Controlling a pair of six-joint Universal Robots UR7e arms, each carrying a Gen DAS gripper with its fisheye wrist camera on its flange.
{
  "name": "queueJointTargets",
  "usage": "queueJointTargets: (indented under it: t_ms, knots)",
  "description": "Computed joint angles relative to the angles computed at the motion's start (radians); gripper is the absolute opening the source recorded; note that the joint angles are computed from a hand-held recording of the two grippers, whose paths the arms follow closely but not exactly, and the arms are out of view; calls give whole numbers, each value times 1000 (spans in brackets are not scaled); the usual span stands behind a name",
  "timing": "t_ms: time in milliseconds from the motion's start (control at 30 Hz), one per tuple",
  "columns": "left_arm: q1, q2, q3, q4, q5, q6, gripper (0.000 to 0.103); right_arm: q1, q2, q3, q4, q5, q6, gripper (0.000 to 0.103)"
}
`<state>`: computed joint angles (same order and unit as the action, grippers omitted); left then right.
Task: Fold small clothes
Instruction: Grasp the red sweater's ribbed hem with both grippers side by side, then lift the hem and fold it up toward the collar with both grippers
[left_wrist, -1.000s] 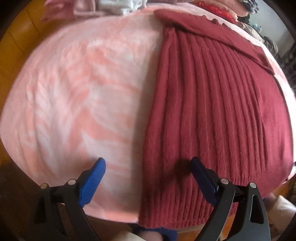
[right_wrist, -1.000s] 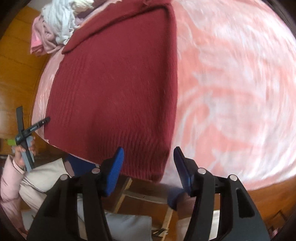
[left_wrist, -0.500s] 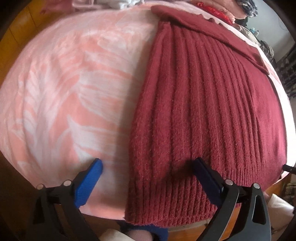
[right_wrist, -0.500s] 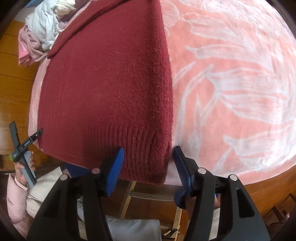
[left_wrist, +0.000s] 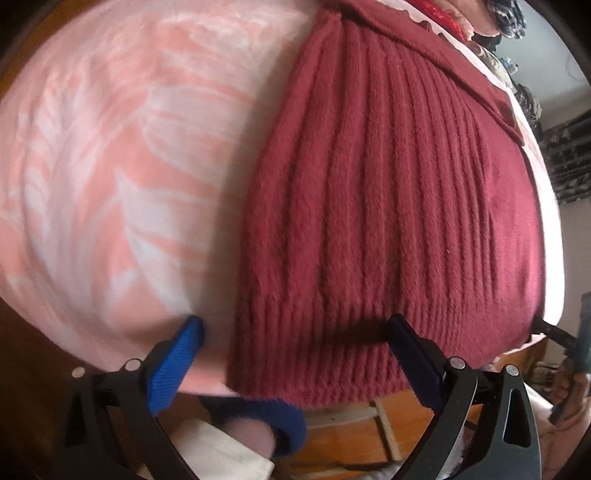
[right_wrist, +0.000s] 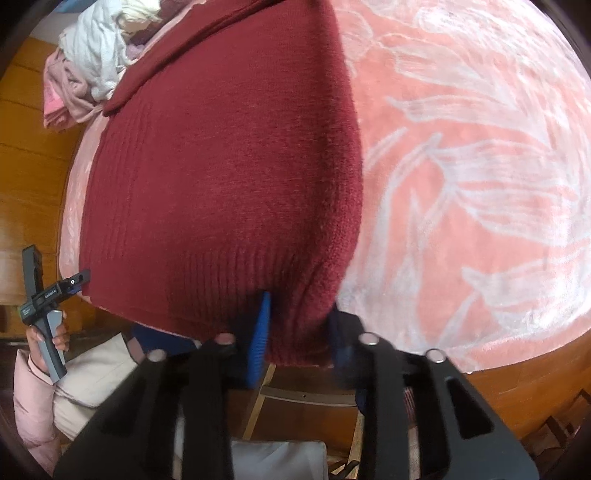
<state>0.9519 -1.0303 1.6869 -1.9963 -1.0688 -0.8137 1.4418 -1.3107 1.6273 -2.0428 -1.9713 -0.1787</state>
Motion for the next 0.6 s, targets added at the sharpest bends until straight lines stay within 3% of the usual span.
queueJointTargets:
  t_ms: [67, 200, 267, 467, 533, 600]
  knots:
    - [3, 0, 8, -5, -20, -28, 99, 1, -1, -1, 5, 9, -2, 14]
    - [0, -10, 21, 4, -32, -41, 93, 4, -8, -4, 17, 46, -14, 12]
    - [-6, -8, 22, 2, -46, -38, 83, 3, -12, -8, 23, 69, -11, 12]
    - [-22, -14, 19, -20, -67, -52, 34, -5, -24, -37, 50, 152, -13, 11]
    - [-24, -23, 20, -59, -90, -44, 11, -9, -34, -46, 58, 187, -24, 11]
    - [-30, -34, 14, -100, -104, -28, 9, -14, -38, -54, 61, 217, -31, 11]
